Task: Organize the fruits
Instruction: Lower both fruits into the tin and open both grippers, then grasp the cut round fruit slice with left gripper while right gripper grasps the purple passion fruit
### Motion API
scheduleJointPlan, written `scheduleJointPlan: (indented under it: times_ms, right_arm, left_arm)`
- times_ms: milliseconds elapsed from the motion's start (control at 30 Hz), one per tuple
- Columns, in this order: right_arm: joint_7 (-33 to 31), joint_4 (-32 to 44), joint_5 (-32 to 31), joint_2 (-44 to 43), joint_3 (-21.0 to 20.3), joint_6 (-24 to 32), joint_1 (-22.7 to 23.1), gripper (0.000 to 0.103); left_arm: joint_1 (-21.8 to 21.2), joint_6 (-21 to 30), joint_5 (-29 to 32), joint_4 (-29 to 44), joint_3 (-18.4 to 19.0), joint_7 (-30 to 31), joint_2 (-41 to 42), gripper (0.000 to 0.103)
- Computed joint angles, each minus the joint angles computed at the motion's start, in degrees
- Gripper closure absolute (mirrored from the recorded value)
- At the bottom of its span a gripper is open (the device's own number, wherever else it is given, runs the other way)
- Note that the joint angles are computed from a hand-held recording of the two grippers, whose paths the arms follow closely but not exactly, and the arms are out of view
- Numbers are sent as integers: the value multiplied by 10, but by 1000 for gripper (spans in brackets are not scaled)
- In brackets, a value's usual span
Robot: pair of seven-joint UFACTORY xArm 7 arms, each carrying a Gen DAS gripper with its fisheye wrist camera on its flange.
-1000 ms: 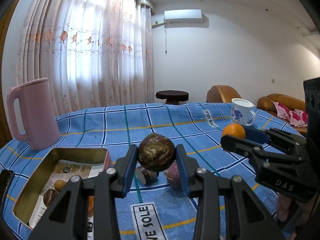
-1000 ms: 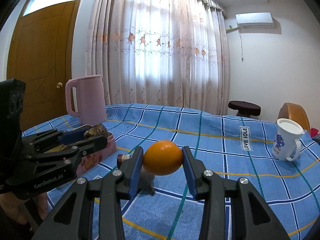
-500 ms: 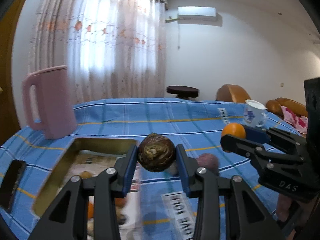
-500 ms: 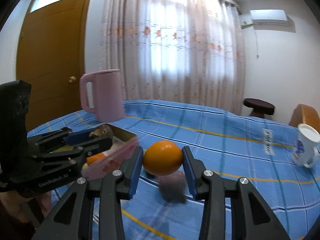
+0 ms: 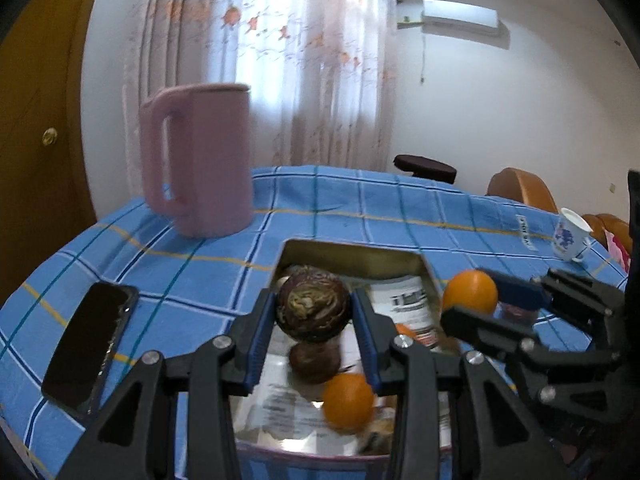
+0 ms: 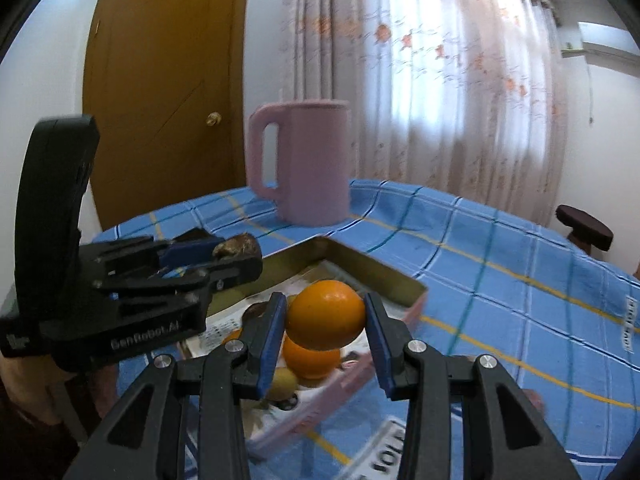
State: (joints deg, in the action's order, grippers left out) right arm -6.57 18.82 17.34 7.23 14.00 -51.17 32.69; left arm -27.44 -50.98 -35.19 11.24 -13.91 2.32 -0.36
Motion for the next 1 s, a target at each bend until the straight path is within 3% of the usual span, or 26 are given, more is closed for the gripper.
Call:
scheduleJointPlan:
  times_ms: [100, 267, 333, 367, 400, 467, 500, 533, 767, 867, 1000]
  right_arm:
    - [-6, 13, -1, 20, 2, 9, 5, 61]
    - [-10, 24, -9, 21, -1, 42, 9, 61]
    - [6, 29, -45, 15, 5, 81, -11, 61]
    - [-2, 31, -33, 15, -3, 88, 2, 61]
    - [-8, 32, -20, 16, -10, 82, 15, 60]
    - [3, 29, -41, 16, -4, 77, 0, 50]
    - [5, 24, -42, 15, -4, 68, 0, 42]
    - [1, 17, -28, 13, -4, 52, 5, 41]
    - [-14, -74, 39, -54, -9, 4, -13, 41]
    - [-43, -95, 122, -73, -9, 12, -28, 41]
    - [-1, -115, 89, -95, -32, 43, -79, 41]
  left_arm:
    - [19, 15, 54, -8, 16, -30, -3, 63]
    - [31, 22, 77, -13, 22, -41, 8, 63]
    - [30, 25, 68, -13, 20, -39, 7, 62]
    - [28, 22, 59, -13, 17, -36, 7, 61]
    - [27, 20, 58, -15, 16, -36, 6, 58]
    - [18, 18, 25, -12, 8, -21, 3, 43]
    - [14, 14, 14, -12, 5, -20, 2, 30]
    - [11, 7, 9, -14, 3, -24, 0, 23]
    - [-14, 0, -14, -2, -15, -14, -1, 18]
    - [-34, 4, -26, 18, -26, -4, 9, 13]
    - [-64, 12, -43, 50, -36, 23, 27, 10]
